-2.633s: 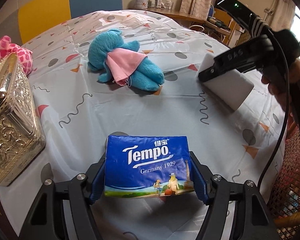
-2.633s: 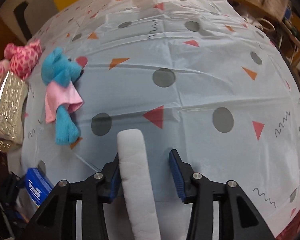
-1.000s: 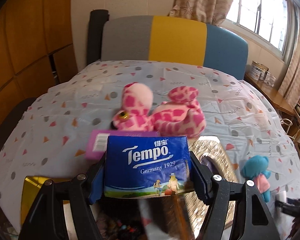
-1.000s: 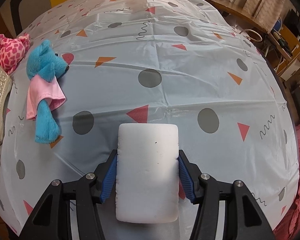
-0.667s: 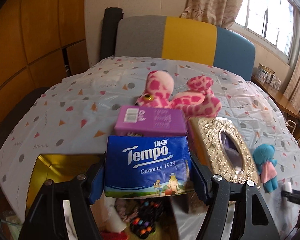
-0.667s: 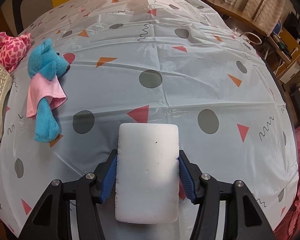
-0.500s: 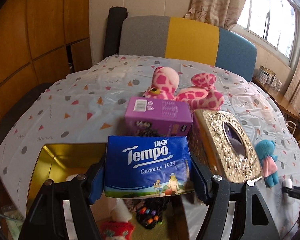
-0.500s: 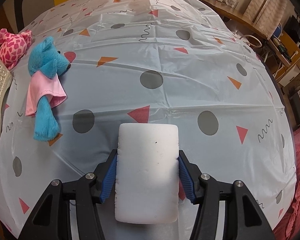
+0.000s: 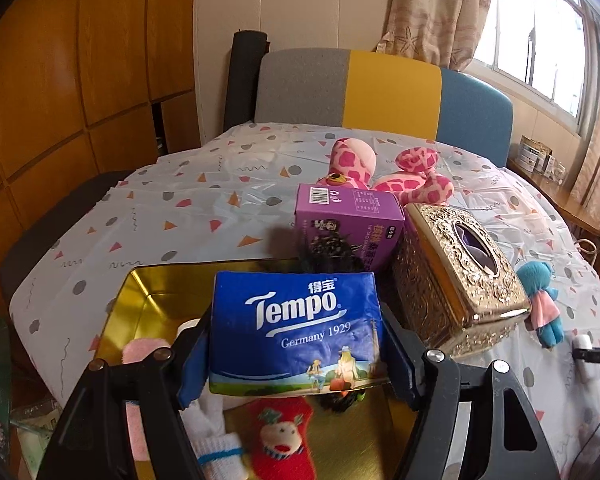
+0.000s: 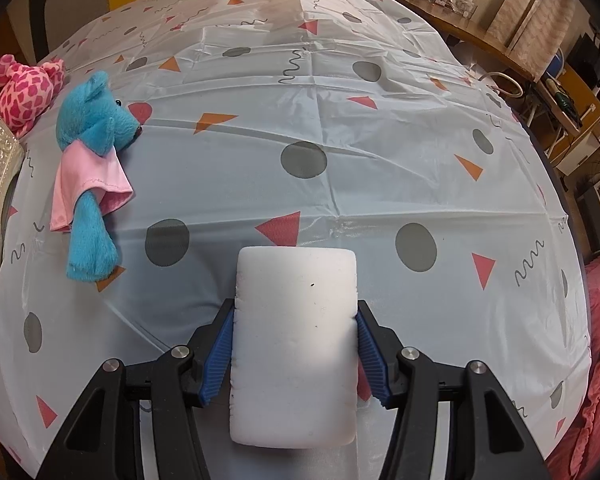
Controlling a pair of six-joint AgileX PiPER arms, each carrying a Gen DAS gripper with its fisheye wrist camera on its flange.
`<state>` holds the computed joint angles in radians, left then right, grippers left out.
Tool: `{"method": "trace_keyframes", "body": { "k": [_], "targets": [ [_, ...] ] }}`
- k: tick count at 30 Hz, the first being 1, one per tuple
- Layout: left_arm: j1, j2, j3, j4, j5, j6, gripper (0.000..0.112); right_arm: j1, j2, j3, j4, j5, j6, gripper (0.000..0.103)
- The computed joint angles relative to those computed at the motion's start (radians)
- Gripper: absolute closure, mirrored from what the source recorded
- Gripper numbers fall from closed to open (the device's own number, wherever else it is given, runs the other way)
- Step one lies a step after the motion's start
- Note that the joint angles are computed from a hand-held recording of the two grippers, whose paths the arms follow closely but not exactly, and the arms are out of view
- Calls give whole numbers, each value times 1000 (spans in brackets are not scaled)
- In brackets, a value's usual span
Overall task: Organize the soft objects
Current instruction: 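Carry the Tempo pack over the gold tray with the left tool while the right tool carries the sponge, then open the left tool to drop the Tempo pack in the tray while the right tool releases the sponge there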
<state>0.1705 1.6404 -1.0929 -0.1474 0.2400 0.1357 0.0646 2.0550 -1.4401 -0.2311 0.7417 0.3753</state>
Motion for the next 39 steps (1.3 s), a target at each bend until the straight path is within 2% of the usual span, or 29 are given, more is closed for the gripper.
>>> {"method": "trace_keyframes", "body": {
  "k": [6, 13, 29, 36, 39],
  "targets": [
    [25, -47, 65, -85, -26, 108, 39, 12, -6, 14, -24, -12, 18, 46],
    [57, -65, 106, -207, -21, 240, 39, 4, -4, 11, -9, -13, 11, 46],
    [124, -58, 163, -290, -31, 346, 39, 12, 6, -3, -31, -11, 21, 47],
    [161, -53, 175, -397, -15, 461, 39, 3, 8, -11, -13, -8, 23, 47],
    [180, -45, 176, -445, -2, 515, 39, -8, 16, -41, 9, 25, 44, 48]
  ]
}}
